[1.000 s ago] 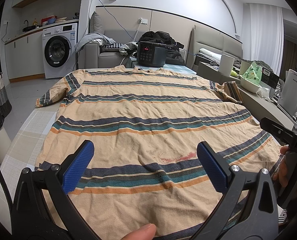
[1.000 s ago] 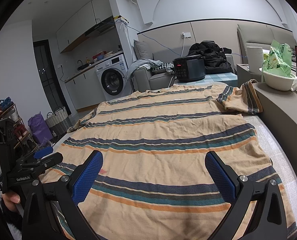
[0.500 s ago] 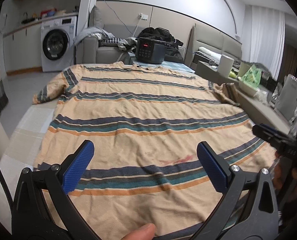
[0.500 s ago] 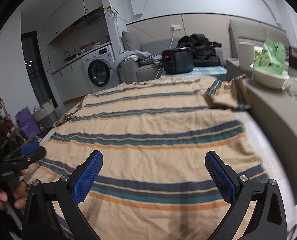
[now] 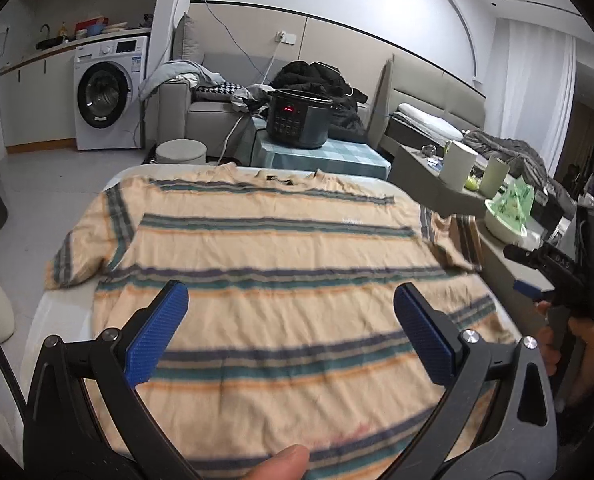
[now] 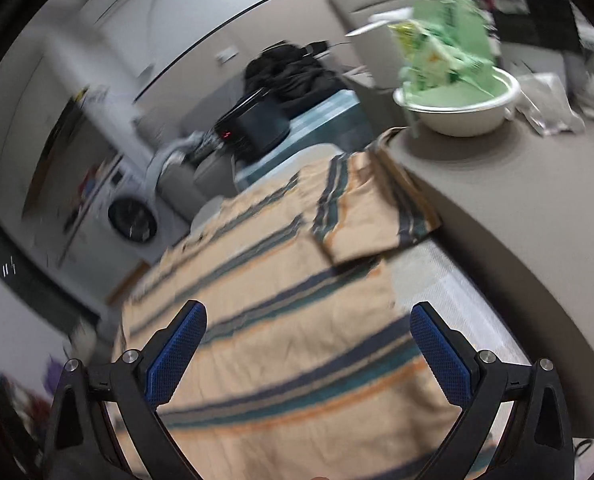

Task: Fold small clothes
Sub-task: 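Reach the right gripper to the shirt side by the counter and grasp the sleeve edge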

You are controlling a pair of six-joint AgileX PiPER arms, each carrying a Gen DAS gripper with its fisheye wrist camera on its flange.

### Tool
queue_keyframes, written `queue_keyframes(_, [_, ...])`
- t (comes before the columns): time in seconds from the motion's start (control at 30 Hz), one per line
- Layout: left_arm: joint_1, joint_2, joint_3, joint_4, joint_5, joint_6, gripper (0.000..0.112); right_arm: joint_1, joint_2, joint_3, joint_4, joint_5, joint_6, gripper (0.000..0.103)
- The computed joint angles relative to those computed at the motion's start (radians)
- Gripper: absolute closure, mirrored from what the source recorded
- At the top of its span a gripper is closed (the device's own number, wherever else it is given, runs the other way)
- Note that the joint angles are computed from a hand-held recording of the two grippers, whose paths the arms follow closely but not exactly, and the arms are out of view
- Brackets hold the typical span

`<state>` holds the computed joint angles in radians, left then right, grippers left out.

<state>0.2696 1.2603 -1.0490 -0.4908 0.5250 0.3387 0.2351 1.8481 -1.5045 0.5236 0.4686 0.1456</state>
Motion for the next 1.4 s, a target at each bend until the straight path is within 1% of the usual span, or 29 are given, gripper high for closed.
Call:
queue_keyframes(0.07, [-0.017,0.068,-0.072,0.008,0.010,-0.020,0.010,-0.020,0.048,-0.067,0.007,0.042,0.036,0.000])
queue_keyframes(0.17, [-0.059,0.170,-0.166,0.065,-0.001,-0.069,0.010,-0.044,0.114,-0.148,0.008,0.072,0.102,0.008])
queue_keyframes(0.23, [-0.077,0.241,-0.231,0.059,0.002,-0.059,0.010,-0.060,0.182,-0.235,-0.004,0.115,0.153,0.009])
queue_keyframes(0.3, [-0.100,0.307,-0.293,0.087,0.005,-0.080,0.010,-0.086,0.236,-0.297,0.053,0.152,0.139,0.013])
queue_keyframes(0.37, [-0.118,0.366,-0.343,0.090,0.005,-0.077,0.010,-0.108,0.305,-0.386,0.095,0.205,0.158,0.014])
queue_keyframes(0.4, [-0.127,0.399,-0.372,0.083,0.011,-0.072,0.010,-0.116,0.325,-0.412,0.120,0.219,0.152,0.016])
queue_keyframes(0.47, [-0.136,0.448,-0.412,0.065,0.022,-0.066,0.010,-0.127,0.378,-0.498,0.101,0.269,0.205,0.018])
queue_keyframes(0.53, [-0.144,0.480,-0.425,0.056,0.021,-0.059,0.010,-0.129,0.392,-0.510,0.103,0.266,0.222,0.018])
queue_keyframes(0.57, [-0.150,0.508,-0.445,0.065,0.029,-0.073,0.010,-0.133,0.408,-0.534,0.092,0.276,0.246,0.020])
queue_keyframes(0.63, [-0.154,0.534,-0.449,0.049,0.024,-0.056,0.010,-0.140,0.427,-0.559,0.087,0.263,0.265,0.021])
queue_keyframes(0.73, [-0.170,0.576,-0.465,0.070,0.020,-0.075,0.010,-0.134,0.469,-0.650,-0.027,0.278,0.356,0.024])
queue_keyframes(0.77, [-0.175,0.586,-0.467,0.069,0.019,-0.076,0.010,-0.129,0.493,-0.705,-0.088,0.303,0.402,0.029])
queue_keyframes(0.83, [-0.179,0.602,-0.471,0.069,0.017,-0.073,0.010,-0.118,0.526,-0.783,-0.170,0.344,0.466,0.031])
queue_keyframes(0.87, [-0.181,0.611,-0.476,0.074,0.016,-0.074,0.010,-0.106,0.527,-0.796,-0.208,0.360,0.494,0.034])
queue_keyframes(0.9, [-0.182,0.617,-0.477,0.073,0.014,-0.071,0.010,-0.095,0.548,-0.849,-0.264,0.398,0.542,0.039])
queue_keyframes(0.97, [-0.186,0.630,-0.486,0.069,0.013,-0.063,0.010,-0.085,0.570,-0.904,-0.322,0.447,0.607,0.042])
queue_keyframes(1.0, [-0.189,0.640,-0.494,0.072,0.013,-0.065,0.010,-0.075,0.570,-0.910,-0.347,0.460,0.631,0.046])
queue_keyframes(1.03, [-0.191,0.647,-0.502,0.071,0.017,-0.064,0.010,-0.072,0.572,-0.919,-0.368,0.474,0.655,0.048])
queue_keyframes(1.07, [-0.190,0.655,-0.514,0.070,0.026,-0.063,0.010,-0.066,0.556,-0.888,-0.381,0.464,0.674,0.053])
queue_keyframes(1.1, [-0.191,0.662,-0.527,0.073,0.036,-0.068,0.010,-0.070,0.542,-0.861,-0.380,0.450,0.695,0.054])
queue_keyframes(1.13, [-0.192,0.671,-0.542,0.071,0.044,-0.071,0.010,-0.067,0.507,-0.793,-0.375,0.419,0.705,0.054])
queue_keyframes(1.23, [-0.202,0.710,-0.615,0.070,0.084,-0.082,0.010,-0.075,0.462,-0.701,-0.343,0.367,0.720,0.054])
queue_keyframes(1.33, [-0.222,0.781,-0.741,0.064,0.150,-0.083,0.010,-0.091,0.398,-0.572,-0.296,0.295,0.706,0.054])
queue_keyframes(1.4, [-0.245,0.834,-0.833,0.065,0.200,-0.087,0.010,-0.091,0.393,-0.569,-0.340,0.298,0.747,0.054])
